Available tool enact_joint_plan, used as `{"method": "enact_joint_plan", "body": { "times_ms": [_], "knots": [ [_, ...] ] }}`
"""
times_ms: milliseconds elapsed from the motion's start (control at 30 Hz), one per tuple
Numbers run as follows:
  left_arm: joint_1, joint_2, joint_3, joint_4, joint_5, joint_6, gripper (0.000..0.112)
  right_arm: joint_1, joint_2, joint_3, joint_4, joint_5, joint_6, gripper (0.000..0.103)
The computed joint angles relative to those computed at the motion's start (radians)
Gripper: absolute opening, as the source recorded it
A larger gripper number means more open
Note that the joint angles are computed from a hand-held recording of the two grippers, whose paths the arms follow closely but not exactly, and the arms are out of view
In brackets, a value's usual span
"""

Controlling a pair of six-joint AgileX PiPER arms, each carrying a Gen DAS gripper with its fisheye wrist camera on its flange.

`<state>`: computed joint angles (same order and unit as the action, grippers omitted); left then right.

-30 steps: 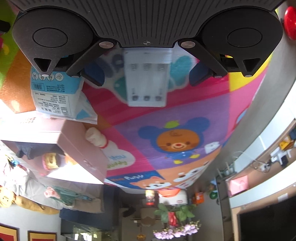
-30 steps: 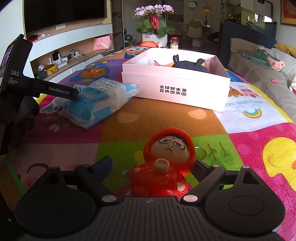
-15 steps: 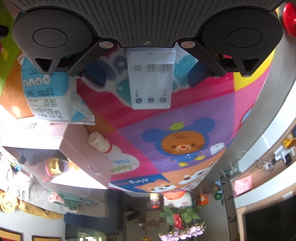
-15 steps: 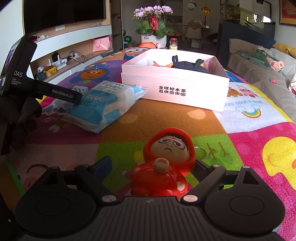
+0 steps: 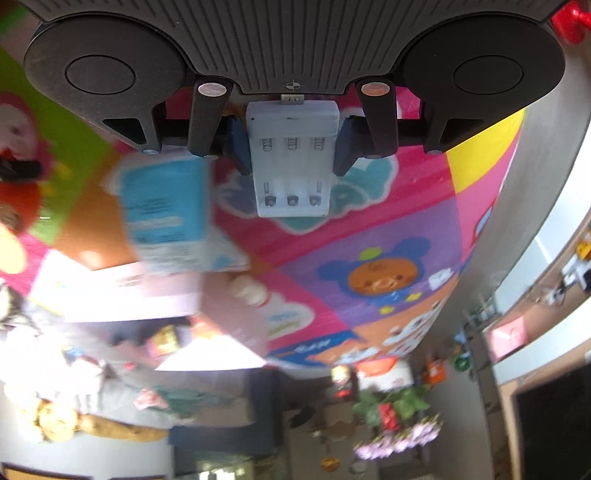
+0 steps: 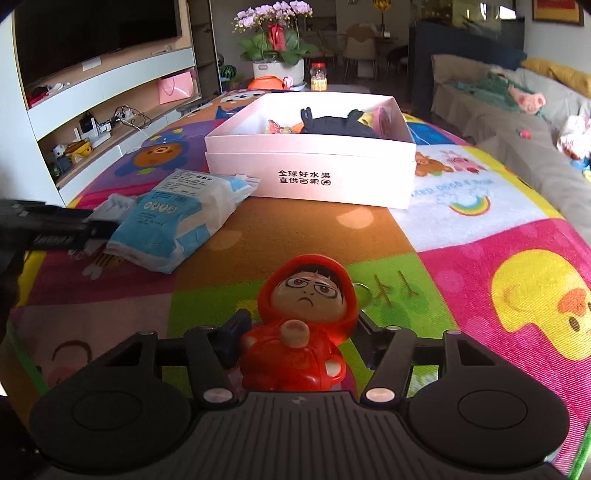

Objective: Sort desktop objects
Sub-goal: 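Carry the battery holder and red doll over the white box and release both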

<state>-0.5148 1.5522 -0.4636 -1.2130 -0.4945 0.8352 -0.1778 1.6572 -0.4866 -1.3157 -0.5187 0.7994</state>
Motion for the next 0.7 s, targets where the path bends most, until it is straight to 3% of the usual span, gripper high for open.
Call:
{"method": "enact_joint_plan", "body": {
  "times_ms": [133,300,400,567,633,700],
  "knots": [
    [-0.098,-0.177,0.021,-0.150,-0.015,0.153,0.053,-0.087,-0.110,-0.027,-0.208,-0.060,0.176,0.059],
    [-0.207,-0.263,-0.058,-0.187,-0.103,0.288,0.053,-0.230,-0.264,-0.140,-0.400,-0.266,0.409,0.059],
    [-0.190,-0.168,-0.165,-0.109,-0.123,0.282,0.053,-0.271,-0.281,-0.221,-0.424,-0.347,0.492,0.059],
    [-0.059,0.091,-0.445,0.068,0.000,0.192,0.056,-0.226,-0.234,-0.326,-0.400,-0.293,0.570,0.059],
    [-0.021,0.205,-0.587,0.006,0.042,0.266,0.072,-0.199,-0.194,-0.385,-0.416,-0.270,0.630,0.059],
    [0.029,0.250,-0.642,-0.045,0.126,0.275,0.076,-0.170,-0.168,-0.420,-0.408,-0.219,0.652,0.059]
  ]
}}
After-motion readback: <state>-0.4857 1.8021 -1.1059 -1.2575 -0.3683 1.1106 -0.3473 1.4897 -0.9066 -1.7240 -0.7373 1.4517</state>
